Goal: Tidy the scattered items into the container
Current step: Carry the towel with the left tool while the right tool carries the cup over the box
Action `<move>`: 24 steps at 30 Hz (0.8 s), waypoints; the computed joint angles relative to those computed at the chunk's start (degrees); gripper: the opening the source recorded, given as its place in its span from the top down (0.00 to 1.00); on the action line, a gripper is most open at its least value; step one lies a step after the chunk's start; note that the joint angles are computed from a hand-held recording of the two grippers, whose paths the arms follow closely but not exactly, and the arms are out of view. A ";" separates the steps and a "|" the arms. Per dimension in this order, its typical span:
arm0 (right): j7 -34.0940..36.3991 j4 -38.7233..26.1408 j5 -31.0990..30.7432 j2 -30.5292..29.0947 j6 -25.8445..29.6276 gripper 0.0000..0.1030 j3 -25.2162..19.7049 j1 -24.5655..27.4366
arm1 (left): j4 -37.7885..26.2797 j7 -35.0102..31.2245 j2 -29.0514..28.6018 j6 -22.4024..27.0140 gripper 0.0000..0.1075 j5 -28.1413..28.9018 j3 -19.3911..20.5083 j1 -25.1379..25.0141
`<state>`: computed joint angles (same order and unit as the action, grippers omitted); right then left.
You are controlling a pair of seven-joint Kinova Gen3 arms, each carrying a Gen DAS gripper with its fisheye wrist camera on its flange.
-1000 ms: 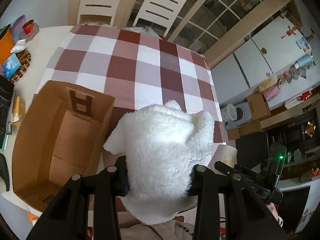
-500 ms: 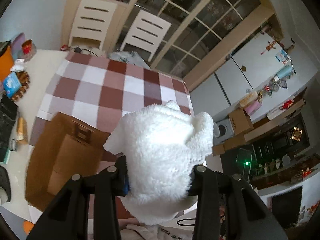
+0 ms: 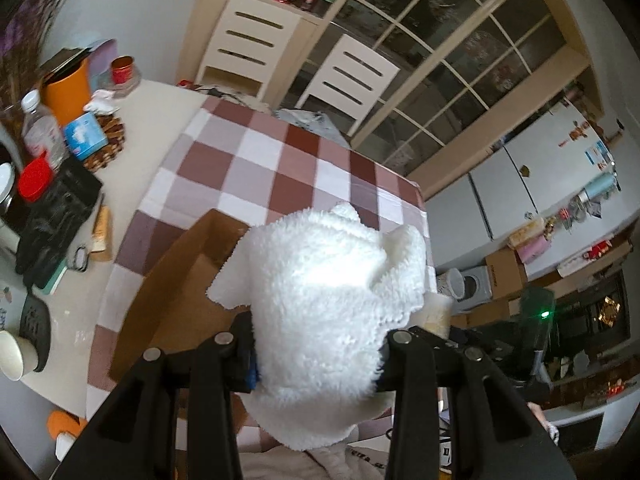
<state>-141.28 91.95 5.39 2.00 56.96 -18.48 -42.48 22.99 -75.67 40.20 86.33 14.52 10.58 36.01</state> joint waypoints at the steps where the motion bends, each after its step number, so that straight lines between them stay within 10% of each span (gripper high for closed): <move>1: 0.68 -1.05 0.00 0.62 0.27 0.35 -0.20 -0.24 | 1.85 -0.25 -0.79 -0.77 0.65 0.07 -0.10 -0.50; 24: 13.15 -22.00 -1.62 15.10 8.39 0.35 2.47 -11.37 | 17.94 -3.06 -4.13 -4.66 0.65 -0.58 0.41 -5.74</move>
<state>-128.13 69.95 3.77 17.10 65.34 -16.01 -53.85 40.94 -78.73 36.08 81.67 13.94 10.98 30.27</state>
